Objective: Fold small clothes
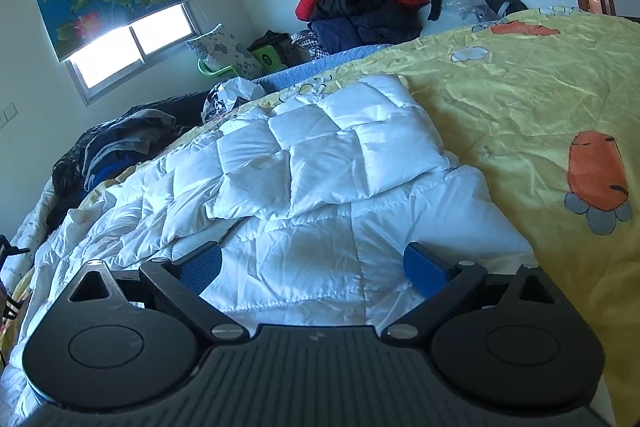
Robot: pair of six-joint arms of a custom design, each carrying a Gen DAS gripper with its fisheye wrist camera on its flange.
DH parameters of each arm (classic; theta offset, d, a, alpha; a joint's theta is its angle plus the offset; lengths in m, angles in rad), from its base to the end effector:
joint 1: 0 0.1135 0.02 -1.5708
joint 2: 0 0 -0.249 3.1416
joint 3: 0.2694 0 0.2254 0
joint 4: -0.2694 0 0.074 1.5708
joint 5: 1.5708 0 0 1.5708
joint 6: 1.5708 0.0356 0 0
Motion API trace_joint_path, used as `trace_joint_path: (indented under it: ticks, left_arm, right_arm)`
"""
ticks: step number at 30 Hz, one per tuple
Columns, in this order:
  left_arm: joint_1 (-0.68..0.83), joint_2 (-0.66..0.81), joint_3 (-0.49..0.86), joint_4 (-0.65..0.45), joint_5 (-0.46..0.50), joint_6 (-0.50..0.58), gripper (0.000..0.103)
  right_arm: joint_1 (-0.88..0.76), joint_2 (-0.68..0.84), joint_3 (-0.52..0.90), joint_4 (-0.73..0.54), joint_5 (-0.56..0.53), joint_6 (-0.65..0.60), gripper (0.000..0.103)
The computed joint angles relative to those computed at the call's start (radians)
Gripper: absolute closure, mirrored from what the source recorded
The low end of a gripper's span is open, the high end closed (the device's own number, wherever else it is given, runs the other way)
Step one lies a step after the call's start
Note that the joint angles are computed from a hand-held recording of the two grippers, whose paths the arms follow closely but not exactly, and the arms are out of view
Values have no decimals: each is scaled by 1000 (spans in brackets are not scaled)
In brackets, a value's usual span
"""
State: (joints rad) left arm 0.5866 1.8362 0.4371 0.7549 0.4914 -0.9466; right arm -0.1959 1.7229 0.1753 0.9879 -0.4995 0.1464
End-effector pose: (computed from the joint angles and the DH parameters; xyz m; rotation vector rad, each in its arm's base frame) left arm 0.2307 0.1331 0.0867 -1.3324 1.7822 -0.7422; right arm 0.2112 -0.0245 0.0879 0.0647 2.0929 0.5003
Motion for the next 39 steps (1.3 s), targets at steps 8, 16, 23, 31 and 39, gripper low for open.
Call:
trace_joint_path:
  ticks: [8,16,23,31,39]
  left_arm:
    - [-58,68,76,8,-117,9,63]
    - [-160,-34,86,-136,-323,79,97]
    - [-343,-408,13,-263,-580,175,99]
    - [-1158,-508,126,-301,-1272,606,99]
    - [-1439,-6,495,-555,-1224,471,98]
  right_arm:
    - [22,-5,0,-9,31,-5,4]
    - [23,-7,1,-12,31,-3,4]
    - [15,3,-3,6,17,7,4]
    - [0,15,-8,32,-5,22,4]
    - [-16,30,-11,54,-30,38,5]
